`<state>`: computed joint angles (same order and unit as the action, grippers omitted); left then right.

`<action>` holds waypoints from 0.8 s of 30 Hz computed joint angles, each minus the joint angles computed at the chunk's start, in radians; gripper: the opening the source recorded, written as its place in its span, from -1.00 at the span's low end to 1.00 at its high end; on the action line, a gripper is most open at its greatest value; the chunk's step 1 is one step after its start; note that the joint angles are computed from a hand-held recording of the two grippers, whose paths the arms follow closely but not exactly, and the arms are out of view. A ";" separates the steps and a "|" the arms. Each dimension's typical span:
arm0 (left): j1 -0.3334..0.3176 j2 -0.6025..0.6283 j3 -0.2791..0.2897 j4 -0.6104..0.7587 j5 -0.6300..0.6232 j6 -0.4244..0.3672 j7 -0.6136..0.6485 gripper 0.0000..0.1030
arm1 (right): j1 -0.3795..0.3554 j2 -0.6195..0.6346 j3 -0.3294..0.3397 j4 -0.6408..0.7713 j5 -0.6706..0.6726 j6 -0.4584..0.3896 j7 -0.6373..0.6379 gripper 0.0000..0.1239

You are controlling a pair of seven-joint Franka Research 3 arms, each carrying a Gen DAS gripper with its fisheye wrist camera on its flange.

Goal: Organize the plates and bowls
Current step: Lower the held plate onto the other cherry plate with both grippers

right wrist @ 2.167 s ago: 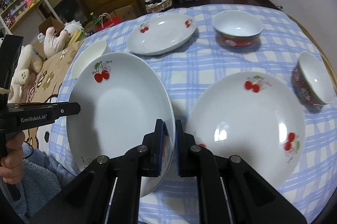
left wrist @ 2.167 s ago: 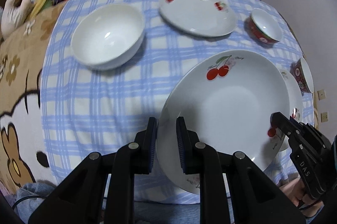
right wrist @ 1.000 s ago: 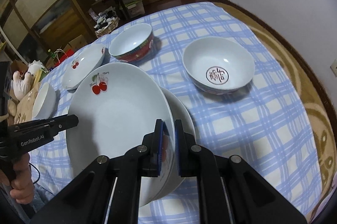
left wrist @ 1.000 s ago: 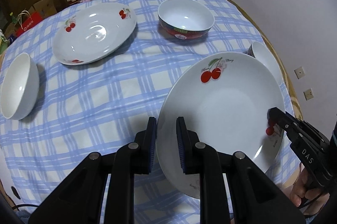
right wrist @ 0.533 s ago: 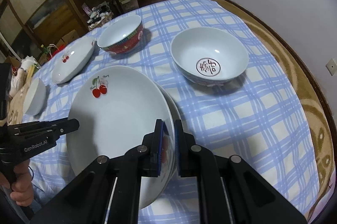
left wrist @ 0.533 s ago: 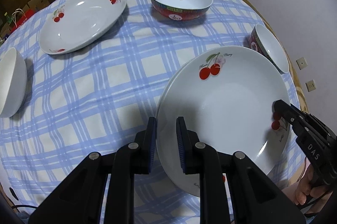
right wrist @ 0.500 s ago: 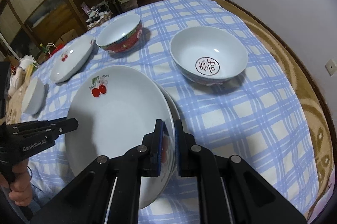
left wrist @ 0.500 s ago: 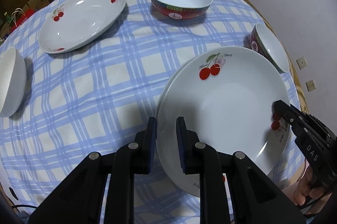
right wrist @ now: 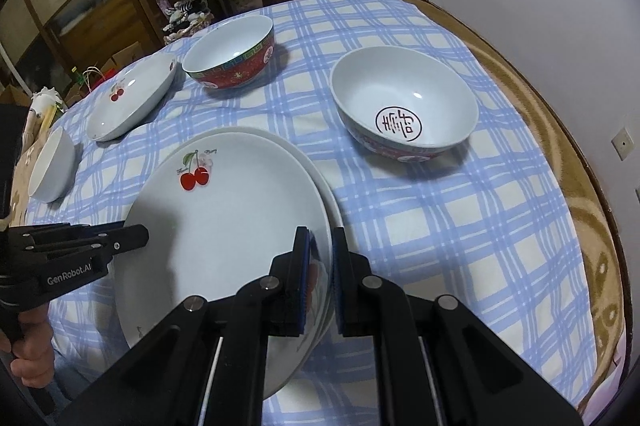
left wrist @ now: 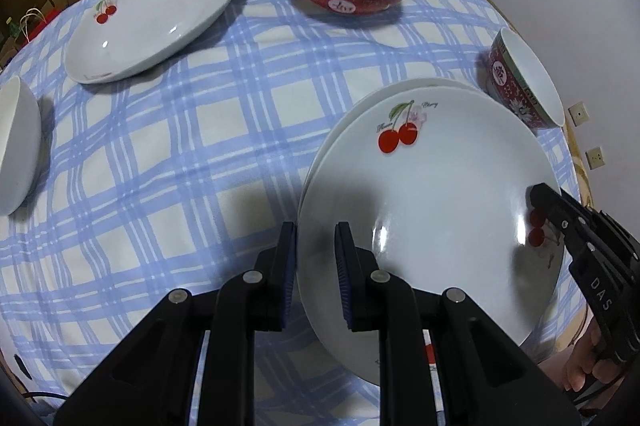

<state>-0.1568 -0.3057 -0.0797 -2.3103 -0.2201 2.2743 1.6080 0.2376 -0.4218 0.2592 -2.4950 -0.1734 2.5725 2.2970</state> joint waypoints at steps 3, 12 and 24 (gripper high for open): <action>0.000 0.001 -0.009 -0.006 0.021 0.018 -0.003 -0.61 | -0.004 0.003 0.001 0.002 -0.008 0.003 0.001 -0.82; -0.005 0.006 0.004 -0.008 -0.013 0.018 0.017 -0.59 | -0.005 0.020 0.000 0.010 -0.023 0.008 0.010 -0.82; 0.000 -0.013 -0.005 -0.009 0.037 0.029 -0.014 -0.60 | -0.039 0.027 0.039 0.023 -0.129 0.006 0.082 -0.82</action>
<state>-0.1564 -0.3189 -0.0851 -2.3197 -0.1827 2.3032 1.5935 0.1983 -0.3949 0.2985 -2.4715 -0.3024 2.5781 2.3786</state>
